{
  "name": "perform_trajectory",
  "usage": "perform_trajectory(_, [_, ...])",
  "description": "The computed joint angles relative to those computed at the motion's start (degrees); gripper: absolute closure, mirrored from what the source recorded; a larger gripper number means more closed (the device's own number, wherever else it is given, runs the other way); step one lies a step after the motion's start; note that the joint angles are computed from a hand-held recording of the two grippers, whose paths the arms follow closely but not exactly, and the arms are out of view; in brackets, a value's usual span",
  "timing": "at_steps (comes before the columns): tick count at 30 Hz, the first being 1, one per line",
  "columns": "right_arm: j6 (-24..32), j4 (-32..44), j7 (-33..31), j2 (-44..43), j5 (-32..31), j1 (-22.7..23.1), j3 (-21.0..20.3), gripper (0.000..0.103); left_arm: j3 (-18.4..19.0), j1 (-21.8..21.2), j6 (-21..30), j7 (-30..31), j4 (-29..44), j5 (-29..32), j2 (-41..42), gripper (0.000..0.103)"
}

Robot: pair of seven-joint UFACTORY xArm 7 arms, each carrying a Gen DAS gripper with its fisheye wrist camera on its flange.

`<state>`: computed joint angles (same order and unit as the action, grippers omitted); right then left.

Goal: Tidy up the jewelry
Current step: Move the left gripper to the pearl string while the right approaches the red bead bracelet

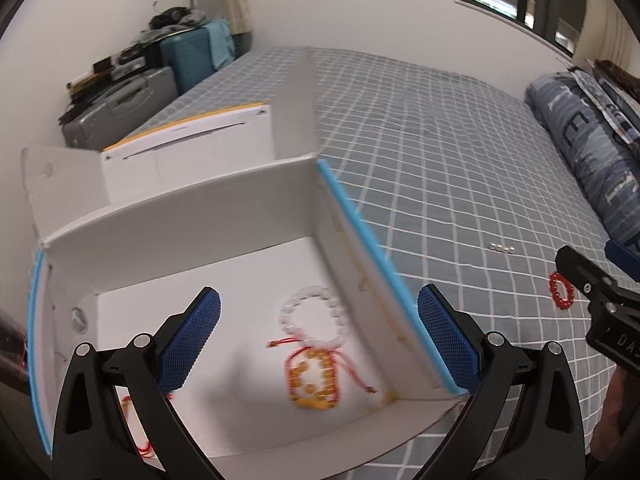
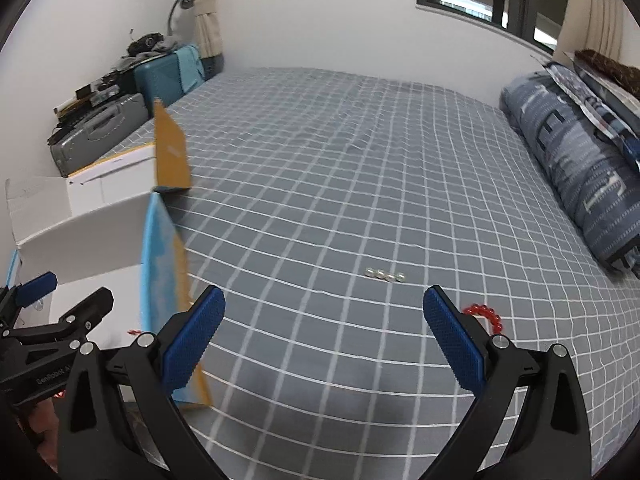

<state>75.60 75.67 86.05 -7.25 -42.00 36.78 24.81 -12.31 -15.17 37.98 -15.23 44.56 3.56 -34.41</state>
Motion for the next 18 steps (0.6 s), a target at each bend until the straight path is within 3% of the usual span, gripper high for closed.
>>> perform_trajectory(7, [-3.92,-11.66,-1.02,-10.86,6.57,-3.56,-1.55,0.008,-4.67,-2.12,-1.28,-4.57,4.26,0.87,6.57,0.006])
perform_trajectory(11, [-4.42,-17.31,-4.71,-16.25,10.5,-5.4,-1.83,0.008,-7.07,-4.03,-1.78,-7.38,7.7,3.14,11.66,0.006])
perform_trajectory(15, [-3.44,-21.2,-5.31,-19.6,11.92,-8.18,-0.33,0.008,-8.12,-6.24,-1.81,-9.72,11.47,5.55,17.65,0.006])
perform_trajectory(18, [-7.02,-26.74,-5.91,-23.75,14.58,-9.77,-1.63,0.008,-8.57,-7.56,-1.39,-12.74,15.37,8.96,23.2,0.006])
